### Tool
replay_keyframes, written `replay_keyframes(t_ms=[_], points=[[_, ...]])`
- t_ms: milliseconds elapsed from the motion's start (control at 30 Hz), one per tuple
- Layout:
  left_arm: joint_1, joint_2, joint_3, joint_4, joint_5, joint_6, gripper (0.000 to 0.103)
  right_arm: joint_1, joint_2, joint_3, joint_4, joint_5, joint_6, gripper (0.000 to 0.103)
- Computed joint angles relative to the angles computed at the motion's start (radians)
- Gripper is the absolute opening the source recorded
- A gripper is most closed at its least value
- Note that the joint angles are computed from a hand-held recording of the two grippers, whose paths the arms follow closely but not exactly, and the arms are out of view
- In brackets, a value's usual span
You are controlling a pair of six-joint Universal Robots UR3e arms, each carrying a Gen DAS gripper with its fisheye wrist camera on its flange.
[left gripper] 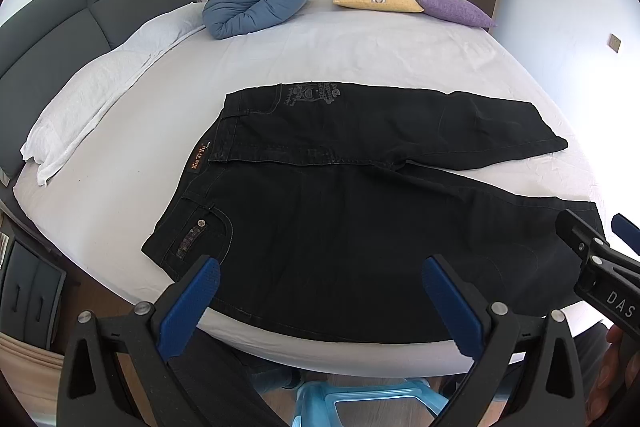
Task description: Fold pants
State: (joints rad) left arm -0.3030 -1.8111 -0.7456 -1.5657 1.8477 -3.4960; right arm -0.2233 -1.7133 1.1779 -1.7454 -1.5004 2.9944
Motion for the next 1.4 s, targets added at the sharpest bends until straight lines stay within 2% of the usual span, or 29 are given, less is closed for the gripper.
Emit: replay_keyframes(t_ms=[1400], points=[[-0.003, 0.008, -0.022, 0.002, 0.003, -0.009, 0.103, 0.009, -0.006, 0.01, 0.001, -0.003, 0.003, 0.103]])
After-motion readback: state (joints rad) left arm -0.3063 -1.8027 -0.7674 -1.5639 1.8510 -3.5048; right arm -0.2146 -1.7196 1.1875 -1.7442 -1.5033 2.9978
